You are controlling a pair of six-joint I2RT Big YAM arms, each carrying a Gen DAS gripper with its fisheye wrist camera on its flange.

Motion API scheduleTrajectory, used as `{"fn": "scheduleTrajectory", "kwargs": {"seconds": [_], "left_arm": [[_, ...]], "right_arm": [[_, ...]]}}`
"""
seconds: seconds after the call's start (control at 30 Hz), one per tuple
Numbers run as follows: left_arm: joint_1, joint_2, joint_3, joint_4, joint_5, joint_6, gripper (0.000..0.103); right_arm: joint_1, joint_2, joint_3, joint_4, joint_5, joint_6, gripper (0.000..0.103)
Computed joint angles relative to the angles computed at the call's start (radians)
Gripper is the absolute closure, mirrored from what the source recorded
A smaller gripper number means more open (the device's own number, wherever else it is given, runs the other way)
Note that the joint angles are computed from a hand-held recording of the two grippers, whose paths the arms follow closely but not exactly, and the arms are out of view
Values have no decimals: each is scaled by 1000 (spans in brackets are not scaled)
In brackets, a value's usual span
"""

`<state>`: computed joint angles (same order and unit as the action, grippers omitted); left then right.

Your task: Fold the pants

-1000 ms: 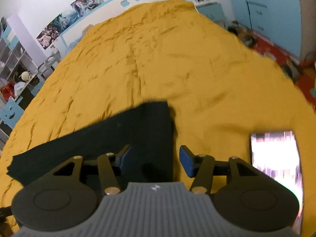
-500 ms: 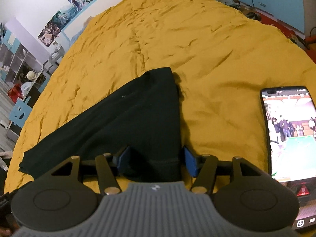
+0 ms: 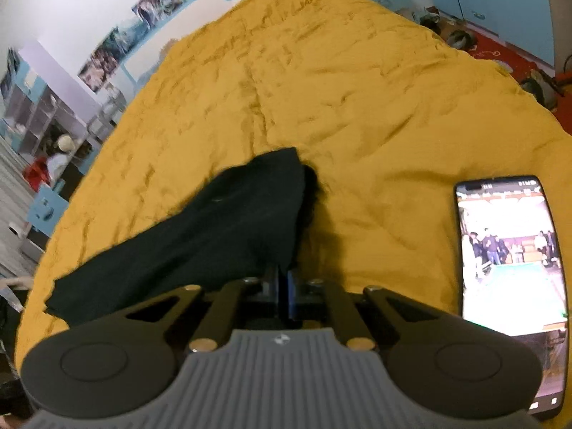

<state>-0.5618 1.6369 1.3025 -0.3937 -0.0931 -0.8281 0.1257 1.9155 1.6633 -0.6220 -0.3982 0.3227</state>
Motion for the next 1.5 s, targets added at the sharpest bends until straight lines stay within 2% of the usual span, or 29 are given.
{"fn": "scheduleTrajectory", "kwargs": {"seconds": [0.07,0.1,0.17,0.23,0.27,0.3,0.4,0.53,0.57,0.6,0.63,0.7,0.73,0.8,0.93,1.0,1.1,1.13,1.2,1.23,1.27,1.33,1.43,1.5], "left_arm": [[-1,28,24,-29,-6,14,96],[-2,37,30,-31,-15,20,90],[2,38,20,-11,-10,17,88],[12,20,-9,28,15,1,86],[16,17,-17,38,27,-8,85],[20,16,-20,43,38,-18,85],[21,13,-23,42,46,-27,85],[21,-6,-35,46,49,-20,81],[26,-20,-46,44,59,-17,78],[33,-34,-54,35,69,-12,73],[41,-57,-67,18,74,-7,62],[61,-130,-133,22,41,4,57],[77,-173,-172,23,15,8,50],[116,-253,-250,31,-31,7,45],[244,-383,-363,15,-79,-38,45],[307,-431,-397,19,-97,-57,45],[406,-465,-421,40,-100,-29,39],[440,-463,-420,41,-94,-19,37],[501,-447,-416,50,-73,-17,37],[535,-436,-420,68,-54,-28,37],[566,-423,-424,90,-38,-45,35],[620,-389,-428,135,-18,-84,34],[682,-318,-402,164,-28,-155,34],[725,-271,-389,210,9,-209,34]], "right_arm": [[15,15,15,-41,65,-28,100],[23,14,16,-49,97,-35,94],[42,-6,8,-46,165,-53,90],[75,-49,-25,17,283,-89,75],[91,-68,-42,61,324,-106,72],[106,-78,-47,97,329,-118,72],[142,-61,-17,132,256,-165,72],[176,44,96,44,151,-240,75],[183,76,131,-10,189,-285,76],[191,94,151,-54,265,-311,79],[191,95,153,-71,314,-296,103],[188,63,129,-73,366,-204,103],[195,44,112,-62,422,-196,91],[224,13,86,-13,517,-226,74],[254,47,145,29,406,-233,74],[277,98,213,37,397,-262,74],[294,214,379,-48,348,-239,72],[291,261,447,-106,341,-224,72],[292,343,572,-240,439,-210,74],[297,359,598,-269,514,-190,77],[300,346,578,-252,543,-166,77],[314,281,480,-168,541,-136,72],[363,204,363,-43,520,-191,66],[407,199,369,-13,485,-231,61]]}}
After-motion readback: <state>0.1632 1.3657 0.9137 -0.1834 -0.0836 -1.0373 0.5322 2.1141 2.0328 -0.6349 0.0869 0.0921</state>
